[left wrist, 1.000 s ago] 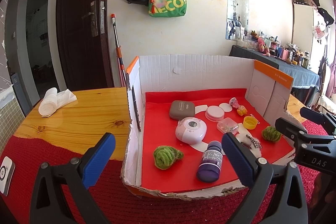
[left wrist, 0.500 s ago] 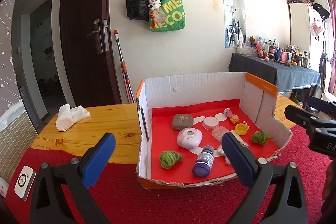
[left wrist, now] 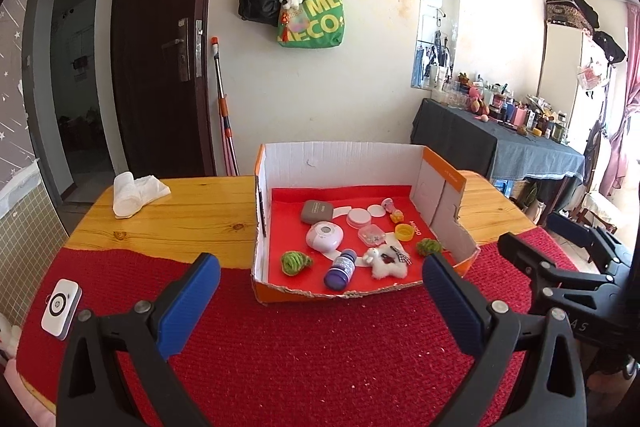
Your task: Organize objects
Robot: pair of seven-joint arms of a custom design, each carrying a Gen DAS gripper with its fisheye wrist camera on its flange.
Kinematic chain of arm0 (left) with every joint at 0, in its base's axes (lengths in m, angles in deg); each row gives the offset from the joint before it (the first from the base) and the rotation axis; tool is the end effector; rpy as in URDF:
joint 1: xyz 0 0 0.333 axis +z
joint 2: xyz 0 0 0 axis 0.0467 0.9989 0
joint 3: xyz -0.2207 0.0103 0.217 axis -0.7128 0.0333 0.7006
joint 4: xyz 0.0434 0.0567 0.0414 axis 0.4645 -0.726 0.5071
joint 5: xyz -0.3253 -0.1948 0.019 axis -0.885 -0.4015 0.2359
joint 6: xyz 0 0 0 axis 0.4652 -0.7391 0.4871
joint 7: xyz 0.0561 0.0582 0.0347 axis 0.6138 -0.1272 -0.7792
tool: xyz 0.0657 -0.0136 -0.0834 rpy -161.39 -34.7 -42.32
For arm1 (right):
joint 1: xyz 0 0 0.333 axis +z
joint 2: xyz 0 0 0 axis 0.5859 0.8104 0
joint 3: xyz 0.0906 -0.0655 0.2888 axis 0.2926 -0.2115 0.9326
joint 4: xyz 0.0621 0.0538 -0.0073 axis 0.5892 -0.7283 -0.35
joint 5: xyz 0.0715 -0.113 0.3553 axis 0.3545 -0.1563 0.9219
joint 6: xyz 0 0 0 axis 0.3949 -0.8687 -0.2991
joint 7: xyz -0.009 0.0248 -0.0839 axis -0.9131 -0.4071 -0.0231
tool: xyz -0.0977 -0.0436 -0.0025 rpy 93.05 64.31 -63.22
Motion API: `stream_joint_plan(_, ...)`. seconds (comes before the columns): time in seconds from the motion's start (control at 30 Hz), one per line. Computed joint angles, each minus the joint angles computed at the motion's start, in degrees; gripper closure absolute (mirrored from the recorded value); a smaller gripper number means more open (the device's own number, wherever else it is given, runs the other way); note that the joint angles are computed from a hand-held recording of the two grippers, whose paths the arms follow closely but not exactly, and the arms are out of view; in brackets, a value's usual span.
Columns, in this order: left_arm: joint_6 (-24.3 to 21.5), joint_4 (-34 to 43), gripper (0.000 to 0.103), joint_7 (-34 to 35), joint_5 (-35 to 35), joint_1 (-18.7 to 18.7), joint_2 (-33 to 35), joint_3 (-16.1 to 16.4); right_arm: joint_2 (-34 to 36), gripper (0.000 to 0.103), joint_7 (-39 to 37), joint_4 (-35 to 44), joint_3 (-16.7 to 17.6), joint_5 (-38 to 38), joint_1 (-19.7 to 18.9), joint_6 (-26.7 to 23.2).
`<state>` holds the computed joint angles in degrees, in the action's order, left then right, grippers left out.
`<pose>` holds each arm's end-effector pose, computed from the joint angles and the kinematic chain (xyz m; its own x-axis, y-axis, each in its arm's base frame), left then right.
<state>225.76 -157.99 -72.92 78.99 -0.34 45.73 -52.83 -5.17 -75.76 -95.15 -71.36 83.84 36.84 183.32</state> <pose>0.5262 -0.1821 0.4919 -0.0743 -0.9888 0.1297 -0.5122 -0.0738 -0.8557 0.6214 0.1218 0.4478 0.9805 0.0069 0.1963 0.1803 -0.4281 -0.8856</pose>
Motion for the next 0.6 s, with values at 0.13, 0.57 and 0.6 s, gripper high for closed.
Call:
stream_joint_plan(0.13, -2.47, -2.80, 0.000, 8.78, -8.35, -0.57, -0.92, -0.78, -0.21, 0.009, 0.17, -0.81, -0.30, -2.42, 0.72, 2.63)
stream_joint_plan(0.57, -7.50, -1.30, 0.000, 24.61, -28.28, -4.67, 10.74, 1.15, 4.32, 0.009, 1.87, -3.14, 1.77, -11.55, 4.68, 18.84)
stream_joint_plan(0.6, -7.83, -0.85, 0.000, 25.01, -28.86, -5.16, 11.32, 1.60, 4.66, 0.009, 2.40, -3.16, 1.99, -12.14, 5.00, 20.17)
